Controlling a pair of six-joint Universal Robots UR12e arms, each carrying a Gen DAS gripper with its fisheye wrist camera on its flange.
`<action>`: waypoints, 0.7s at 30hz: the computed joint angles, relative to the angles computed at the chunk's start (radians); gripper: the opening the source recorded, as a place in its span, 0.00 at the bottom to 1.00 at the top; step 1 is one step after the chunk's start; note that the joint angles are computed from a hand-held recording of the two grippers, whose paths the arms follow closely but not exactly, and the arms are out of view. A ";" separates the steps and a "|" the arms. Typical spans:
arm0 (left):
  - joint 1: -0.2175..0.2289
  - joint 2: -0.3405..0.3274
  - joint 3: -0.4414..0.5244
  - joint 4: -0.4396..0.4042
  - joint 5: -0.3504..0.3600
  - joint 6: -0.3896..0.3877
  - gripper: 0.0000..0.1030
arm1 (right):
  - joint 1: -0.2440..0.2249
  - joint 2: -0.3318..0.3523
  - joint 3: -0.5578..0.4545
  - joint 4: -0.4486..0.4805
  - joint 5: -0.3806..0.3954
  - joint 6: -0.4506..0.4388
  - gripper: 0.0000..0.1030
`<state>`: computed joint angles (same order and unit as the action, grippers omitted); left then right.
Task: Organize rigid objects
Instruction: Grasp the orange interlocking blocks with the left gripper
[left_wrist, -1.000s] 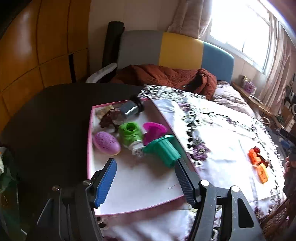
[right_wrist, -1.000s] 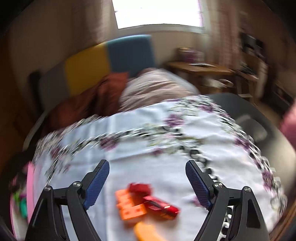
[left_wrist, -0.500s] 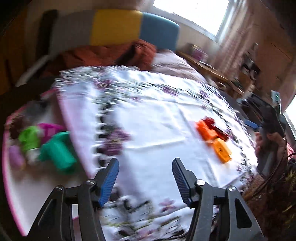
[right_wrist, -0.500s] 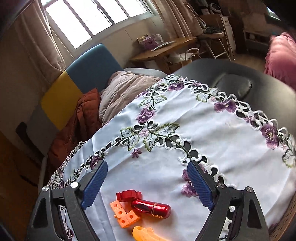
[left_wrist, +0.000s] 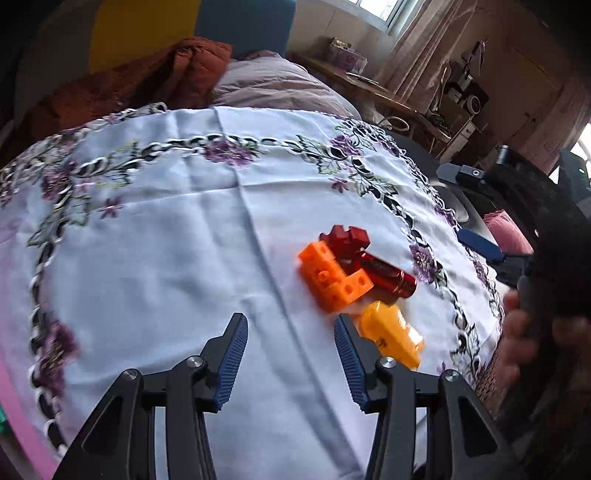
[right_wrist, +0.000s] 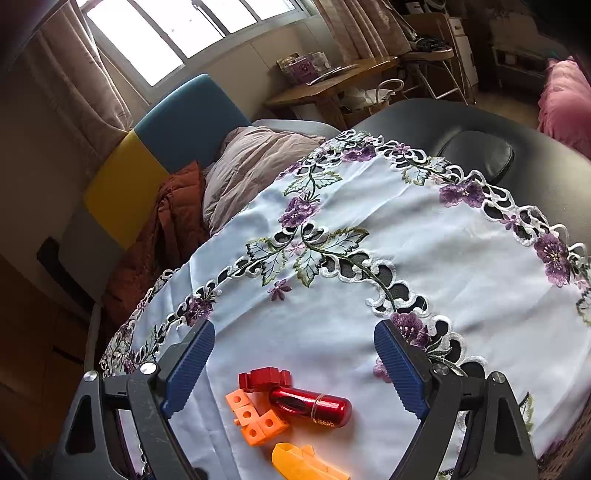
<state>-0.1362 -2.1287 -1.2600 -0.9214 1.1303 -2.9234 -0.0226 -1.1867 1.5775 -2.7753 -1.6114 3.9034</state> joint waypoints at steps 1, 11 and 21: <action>-0.008 -0.015 0.023 -0.018 -0.001 -0.006 0.48 | 0.000 0.001 -0.001 0.000 0.002 -0.002 0.86; -0.060 -0.088 0.132 -0.133 0.040 0.065 0.66 | -0.007 0.005 -0.001 -0.012 0.053 -0.002 0.87; -0.067 -0.104 0.134 -0.075 0.071 0.085 0.45 | -0.011 0.011 -0.005 -0.019 0.087 -0.011 0.87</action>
<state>-0.2028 -2.2325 -1.1264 -0.9965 1.2009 -2.8384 -0.0335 -1.1761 1.5727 -2.7939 -1.5244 3.8926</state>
